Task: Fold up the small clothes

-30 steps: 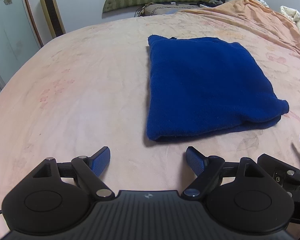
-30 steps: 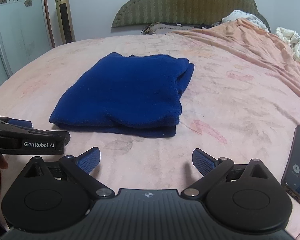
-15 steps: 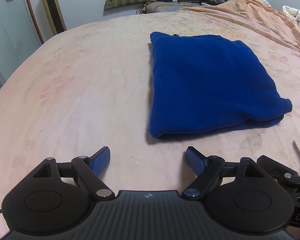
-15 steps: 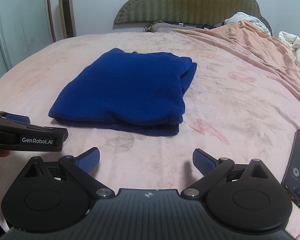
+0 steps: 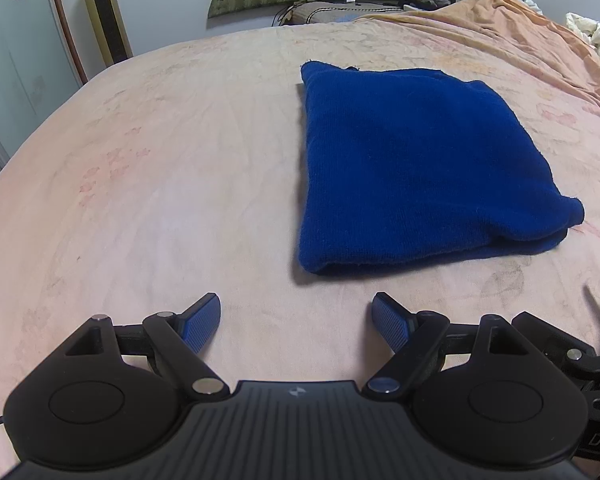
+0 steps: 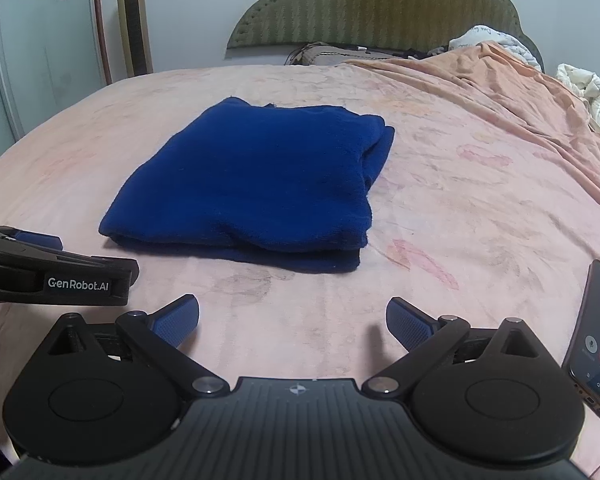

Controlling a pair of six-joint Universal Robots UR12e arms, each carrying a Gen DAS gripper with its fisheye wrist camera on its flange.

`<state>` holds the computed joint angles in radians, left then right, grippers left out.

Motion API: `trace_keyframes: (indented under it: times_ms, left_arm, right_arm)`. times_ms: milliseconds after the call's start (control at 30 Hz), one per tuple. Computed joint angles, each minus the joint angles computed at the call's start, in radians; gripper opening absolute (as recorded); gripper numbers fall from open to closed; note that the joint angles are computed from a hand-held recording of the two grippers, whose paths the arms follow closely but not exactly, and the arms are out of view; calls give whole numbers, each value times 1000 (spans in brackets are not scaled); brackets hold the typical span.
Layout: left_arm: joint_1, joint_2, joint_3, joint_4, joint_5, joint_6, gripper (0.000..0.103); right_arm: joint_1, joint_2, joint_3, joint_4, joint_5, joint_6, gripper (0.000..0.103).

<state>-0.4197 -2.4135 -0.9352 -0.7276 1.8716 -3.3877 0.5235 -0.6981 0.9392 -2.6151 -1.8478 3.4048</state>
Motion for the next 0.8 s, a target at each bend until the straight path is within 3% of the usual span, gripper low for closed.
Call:
trace_keyframes:
  times_ms: [267, 800]
  left_arm:
    - [0, 3, -4, 1, -2, 3, 83]
    - [3, 7, -10, 4, -11, -3, 83]
  right_arm:
    - [7, 7, -12, 9, -52, 1, 102]
    - [6, 9, -19, 15, -20, -5, 102]
